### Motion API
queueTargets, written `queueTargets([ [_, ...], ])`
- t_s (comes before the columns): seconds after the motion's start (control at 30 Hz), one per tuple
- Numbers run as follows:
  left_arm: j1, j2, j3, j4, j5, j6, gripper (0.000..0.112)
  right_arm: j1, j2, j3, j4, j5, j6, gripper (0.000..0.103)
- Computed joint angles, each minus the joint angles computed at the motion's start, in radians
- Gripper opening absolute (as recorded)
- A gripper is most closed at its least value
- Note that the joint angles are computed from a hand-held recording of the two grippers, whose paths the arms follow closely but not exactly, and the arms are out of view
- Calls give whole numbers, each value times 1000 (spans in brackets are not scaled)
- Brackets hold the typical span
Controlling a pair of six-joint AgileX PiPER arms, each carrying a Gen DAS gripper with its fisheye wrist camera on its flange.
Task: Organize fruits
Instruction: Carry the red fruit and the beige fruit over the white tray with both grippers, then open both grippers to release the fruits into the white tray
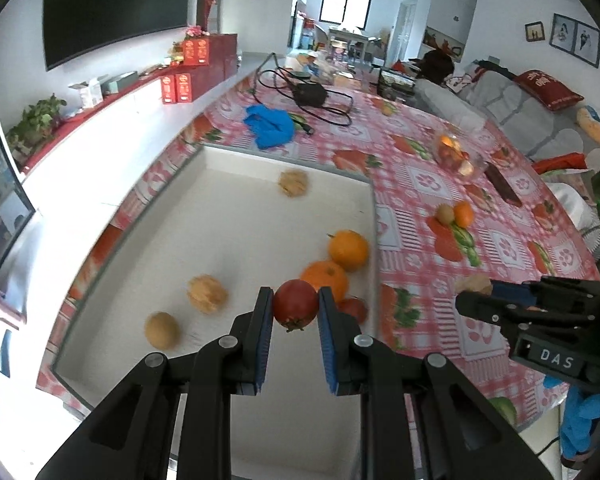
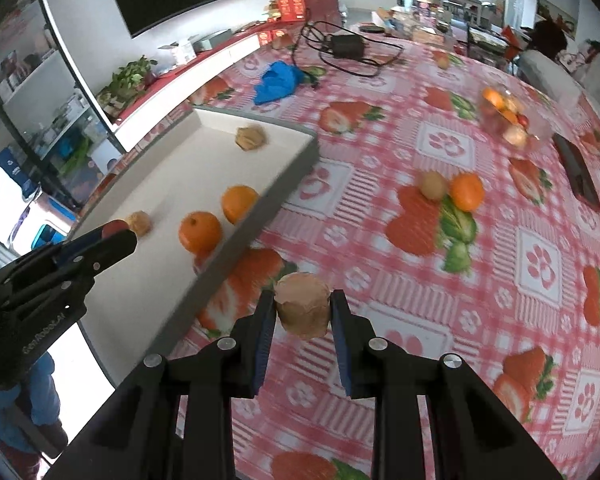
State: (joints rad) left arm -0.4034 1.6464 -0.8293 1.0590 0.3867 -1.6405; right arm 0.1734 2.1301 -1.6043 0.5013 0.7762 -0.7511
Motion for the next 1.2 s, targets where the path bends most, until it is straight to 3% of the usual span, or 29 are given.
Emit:
queueTargets([
  [0.6,127,68,-12,3,-66,71,24,171,172,-325,-97,97,143,29],
  [1.03,151,111,-23,82,-57,25,25,217,302,-514,-126,163,224,29],
  [1.1,151,115,-26,86,-55,26,28,220,321,-548,-129,178,233,29],
  [1.2,143,119,-29,96,-38,7,59,219,347,-594,-123,214,242,30],
])
